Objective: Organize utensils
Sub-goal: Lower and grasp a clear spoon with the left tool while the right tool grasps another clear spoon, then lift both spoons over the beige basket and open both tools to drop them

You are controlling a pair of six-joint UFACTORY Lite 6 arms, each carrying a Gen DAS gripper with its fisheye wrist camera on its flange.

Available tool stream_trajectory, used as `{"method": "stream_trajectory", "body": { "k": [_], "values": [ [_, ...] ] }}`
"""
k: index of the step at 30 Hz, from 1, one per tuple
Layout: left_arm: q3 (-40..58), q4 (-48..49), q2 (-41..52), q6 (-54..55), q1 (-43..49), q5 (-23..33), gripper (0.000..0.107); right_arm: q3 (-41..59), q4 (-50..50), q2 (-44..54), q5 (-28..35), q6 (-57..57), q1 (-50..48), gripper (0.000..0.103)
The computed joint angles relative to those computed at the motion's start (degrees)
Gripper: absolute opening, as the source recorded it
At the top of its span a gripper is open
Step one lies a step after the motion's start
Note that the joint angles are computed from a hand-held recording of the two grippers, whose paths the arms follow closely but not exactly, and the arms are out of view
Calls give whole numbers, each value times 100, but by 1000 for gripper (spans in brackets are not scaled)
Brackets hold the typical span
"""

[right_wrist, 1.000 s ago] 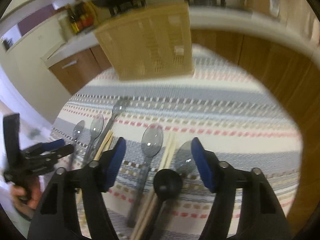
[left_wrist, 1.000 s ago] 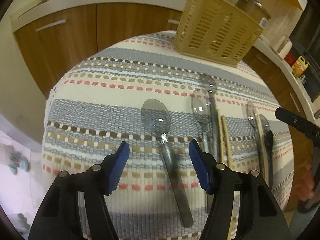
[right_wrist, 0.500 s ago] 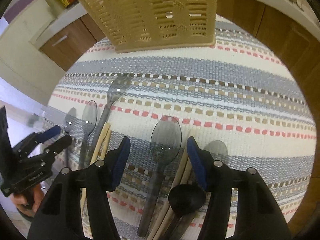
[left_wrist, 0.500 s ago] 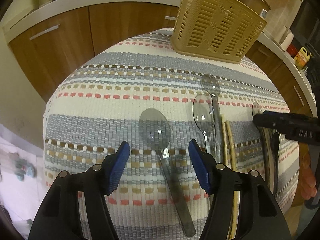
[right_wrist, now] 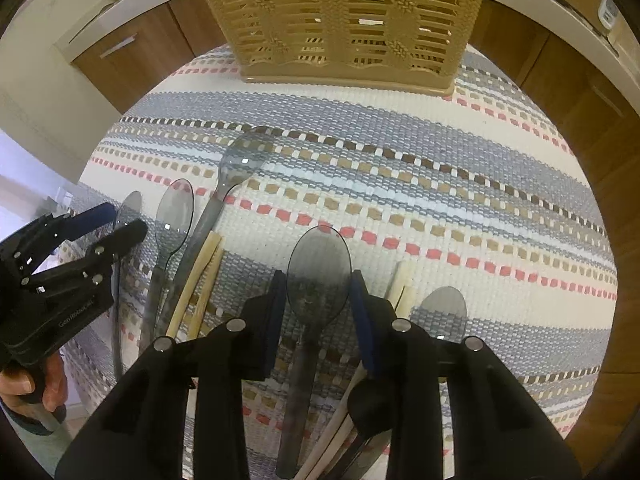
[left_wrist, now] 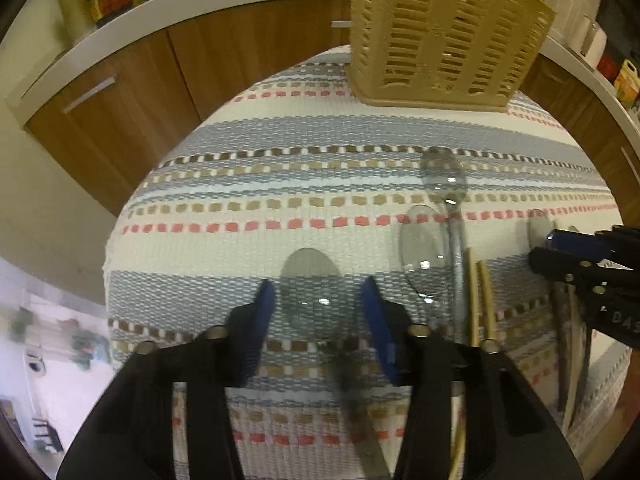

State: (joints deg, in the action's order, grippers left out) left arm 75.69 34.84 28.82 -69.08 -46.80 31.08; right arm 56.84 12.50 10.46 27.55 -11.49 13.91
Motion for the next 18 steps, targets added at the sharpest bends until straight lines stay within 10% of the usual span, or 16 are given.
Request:
{"method": "stream_trajectory", "body": {
  "k": [11, 18],
  "values": [
    [-1008, 1182, -896, -1297, 79, -1034, 31, -446, 1067, -631, -205, -1308, -234, 29],
    [-1452, 3049, -1989, -3162, -365, -533, 31, -962, 3018, -1550, -34, -3531, -816, 29]
  ]
}}
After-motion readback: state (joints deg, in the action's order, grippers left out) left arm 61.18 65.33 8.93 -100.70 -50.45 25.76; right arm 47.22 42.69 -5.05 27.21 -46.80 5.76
